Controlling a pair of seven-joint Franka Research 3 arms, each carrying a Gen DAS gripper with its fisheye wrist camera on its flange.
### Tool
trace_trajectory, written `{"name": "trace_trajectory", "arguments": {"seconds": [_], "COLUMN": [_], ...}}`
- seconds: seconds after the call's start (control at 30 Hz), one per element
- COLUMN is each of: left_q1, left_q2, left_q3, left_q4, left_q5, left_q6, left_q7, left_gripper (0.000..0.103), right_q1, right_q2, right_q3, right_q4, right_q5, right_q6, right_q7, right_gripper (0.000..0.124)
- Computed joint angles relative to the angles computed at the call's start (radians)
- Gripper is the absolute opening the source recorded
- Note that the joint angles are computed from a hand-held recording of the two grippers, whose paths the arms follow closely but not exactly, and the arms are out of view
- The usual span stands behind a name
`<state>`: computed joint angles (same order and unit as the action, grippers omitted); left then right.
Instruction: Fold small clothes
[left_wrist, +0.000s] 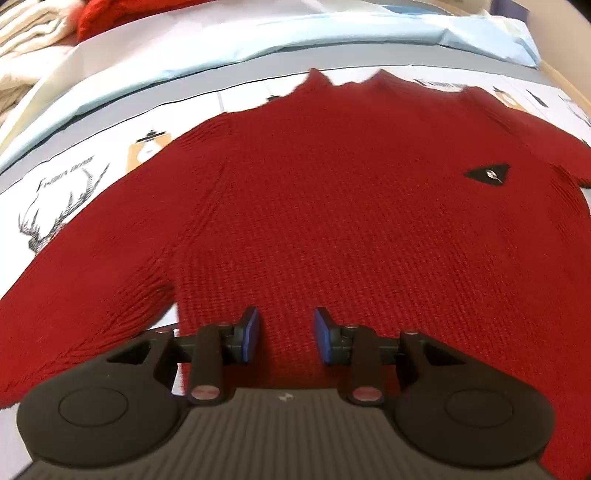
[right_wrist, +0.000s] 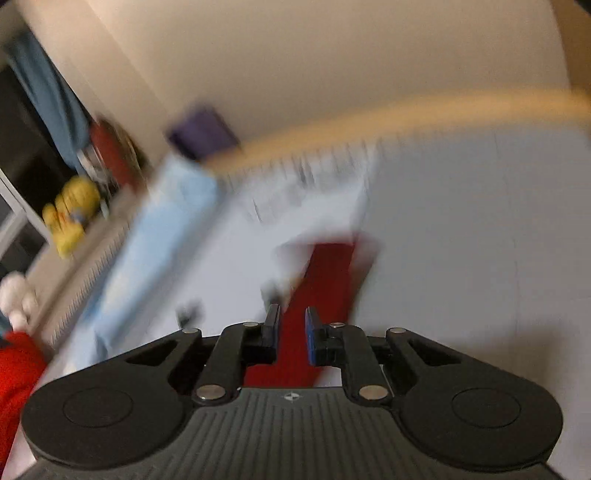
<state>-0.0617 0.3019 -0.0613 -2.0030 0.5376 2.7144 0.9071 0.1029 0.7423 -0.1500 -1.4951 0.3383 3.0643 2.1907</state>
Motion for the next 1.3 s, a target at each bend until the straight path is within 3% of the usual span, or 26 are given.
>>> {"name": "trace_trajectory", "arguments": {"seconds": [0.1, 0.17, 0.27, 0.4, 0.57, 0.67, 0.7, 0.77, 0.83, 0.87, 0.9, 0.93, 1.0, 1.1, 1.2, 1.3], "left_q1": [-0.012, -0.019, -0.022, -0.024, -0.018, -0.015, -0.016, -0.017, -0.017, -0.015, -0.013, -0.011, -0.007, -0.004, 0.005, 0.024], "left_q2": [0.010, 0.018, 0.022, 0.028, 0.029, 0.028, 0.027, 0.026, 0.024, 0.023, 0.022, 0.021, 0.017, 0.007, -0.007, -0.019], "left_q3": [0.000, 0.004, 0.005, 0.005, 0.001, 0.001, 0.003, 0.004, 0.004, 0.003, 0.002, 0.000, -0.001, 0.000, 0.004, -0.006], "left_q4": [0.008, 0.012, 0.017, 0.026, 0.027, 0.027, 0.026, 0.024, 0.022, 0.021, 0.019, 0.017, 0.013, 0.004, -0.013, -0.030], "left_q5": [0.013, 0.025, 0.033, 0.032, 0.024, 0.016, 0.018, 0.023, 0.025, 0.022, 0.017, 0.012, 0.005, 0.000, -0.012, -0.056], "left_q6": [-0.012, -0.016, -0.017, -0.023, -0.022, -0.020, -0.020, -0.019, -0.018, -0.016, -0.014, -0.012, -0.009, -0.004, 0.019, 0.034], "left_q7": [-0.006, -0.013, -0.023, -0.031, -0.015, -0.013, -0.015, -0.014, -0.013, -0.012, -0.010, -0.008, -0.003, -0.003, -0.024, -0.017], "left_gripper": [0.037, 0.039, 0.040, 0.041, 0.042, 0.044, 0.045, 0.045, 0.045, 0.045, 0.045, 0.045, 0.045, 0.045, 0.045, 0.045], "right_q1": [-0.094, -0.104, -0.072, -0.083, -0.049, -0.025, -0.027, -0.044, 0.007, 0.040, 0.076, 0.092, 0.079, 0.092, 0.179, 0.281], "right_q2": [0.051, 0.082, 0.114, 0.156, 0.131, 0.133, 0.143, 0.160, 0.170, 0.175, 0.181, 0.183, 0.193, 0.210, 0.210, 0.194], "right_q3": [0.135, 0.161, 0.136, 0.165, 0.135, 0.122, 0.126, 0.155, 0.086, 0.035, -0.024, -0.061, -0.054, -0.083, -0.201, -0.318], "right_q4": [0.069, 0.098, 0.133, 0.181, 0.115, 0.112, 0.134, 0.169, 0.184, 0.197, 0.208, 0.206, 0.204, 0.219, 0.222, 0.192], "right_q5": [0.041, 0.061, 0.040, 0.078, 0.130, 0.114, 0.102, 0.090, 0.065, 0.044, 0.021, -0.019, 0.011, -0.021, -0.099, -0.195], "right_q6": [-0.120, -0.115, -0.079, -0.033, 0.072, 0.113, 0.089, 0.033, 0.012, -0.016, -0.043, -0.049, -0.007, -0.030, -0.091, -0.093], "right_q7": [-0.062, -0.084, -0.119, -0.127, -0.061, -0.069, -0.080, -0.106, -0.082, -0.061, -0.024, 0.038, 0.062, 0.108, 0.187, 0.257], "right_gripper": [0.025, 0.025, 0.025, 0.025, 0.029, 0.044, 0.055, 0.060, 0.057, 0.050, 0.014, 0.010, 0.009, 0.010, 0.014, 0.018]}}
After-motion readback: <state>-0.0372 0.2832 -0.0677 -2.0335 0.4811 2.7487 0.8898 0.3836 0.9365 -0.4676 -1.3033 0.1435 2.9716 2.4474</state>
